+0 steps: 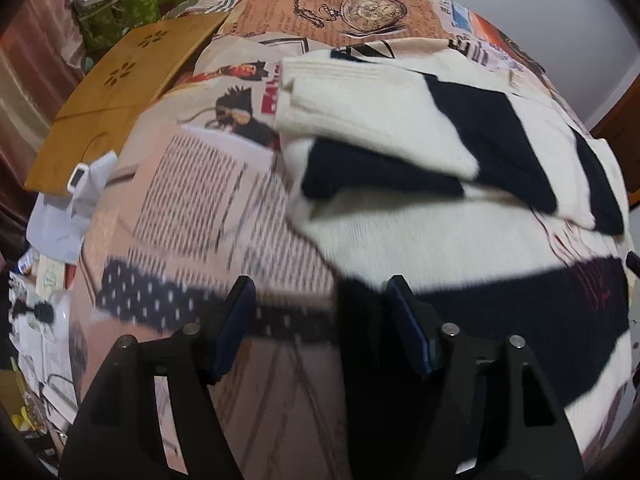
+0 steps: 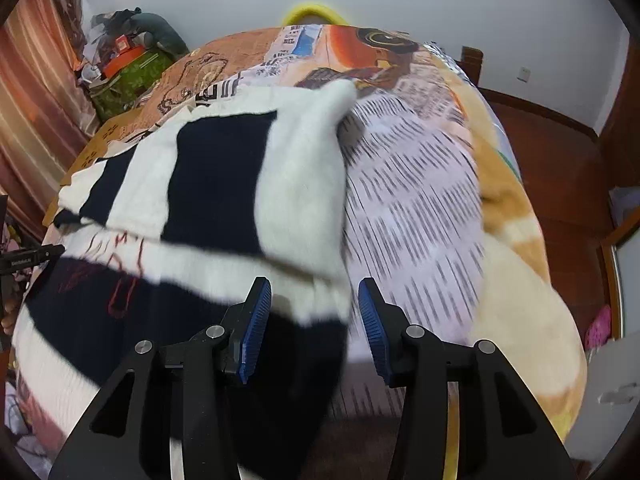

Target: Fold small clothes

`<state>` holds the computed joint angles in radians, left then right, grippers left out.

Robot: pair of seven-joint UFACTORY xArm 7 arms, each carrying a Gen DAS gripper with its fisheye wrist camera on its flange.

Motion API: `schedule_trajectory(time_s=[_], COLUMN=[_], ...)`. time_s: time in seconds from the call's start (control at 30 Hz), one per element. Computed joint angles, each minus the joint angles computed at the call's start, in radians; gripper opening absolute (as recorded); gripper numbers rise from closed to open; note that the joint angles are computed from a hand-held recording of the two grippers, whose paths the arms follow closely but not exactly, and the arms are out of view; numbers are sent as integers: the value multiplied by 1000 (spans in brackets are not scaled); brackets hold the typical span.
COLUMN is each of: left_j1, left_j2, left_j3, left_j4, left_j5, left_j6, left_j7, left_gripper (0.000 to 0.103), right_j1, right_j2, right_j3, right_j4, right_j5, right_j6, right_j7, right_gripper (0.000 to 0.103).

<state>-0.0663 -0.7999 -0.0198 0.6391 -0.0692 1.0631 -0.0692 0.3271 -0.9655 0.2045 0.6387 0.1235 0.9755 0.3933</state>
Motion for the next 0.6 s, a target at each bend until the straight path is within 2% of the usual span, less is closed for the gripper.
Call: schedule_trajectory(time_s=[0.1,0.37,0.47,0.53,0.57,0.6], left_j1=[-7,-22,-29,-44,-49,-49], left_j2=[-62,-241,-291,-307,-310,-314], left_j3=[9,41,30,39,43,36], left_j4=[-26,-95,-118,-123,-123,-123], left_j5=[-19,-90,-109,-135,-146,-151], left_j6=[41,126,127,122,122,123], left_j7=[-3,-7,-19,-23,-25,-32], left_gripper=[69,68,55,33,25,22], right_j1=[18,88,108,116,122,130], right_j2=[-70,-182,-183,-197,-197,-194], right_j3=[-2,7,25,42,44,44], right_j4=[-18,-87,-109,-131,-135,-139], right_j5=[24,119,151,164,169,175], right_j6=[57,108,100,64,53,40], right_j7=[22,59,77,97,104,109], right_gripper=[47,49,49,52,52,52])
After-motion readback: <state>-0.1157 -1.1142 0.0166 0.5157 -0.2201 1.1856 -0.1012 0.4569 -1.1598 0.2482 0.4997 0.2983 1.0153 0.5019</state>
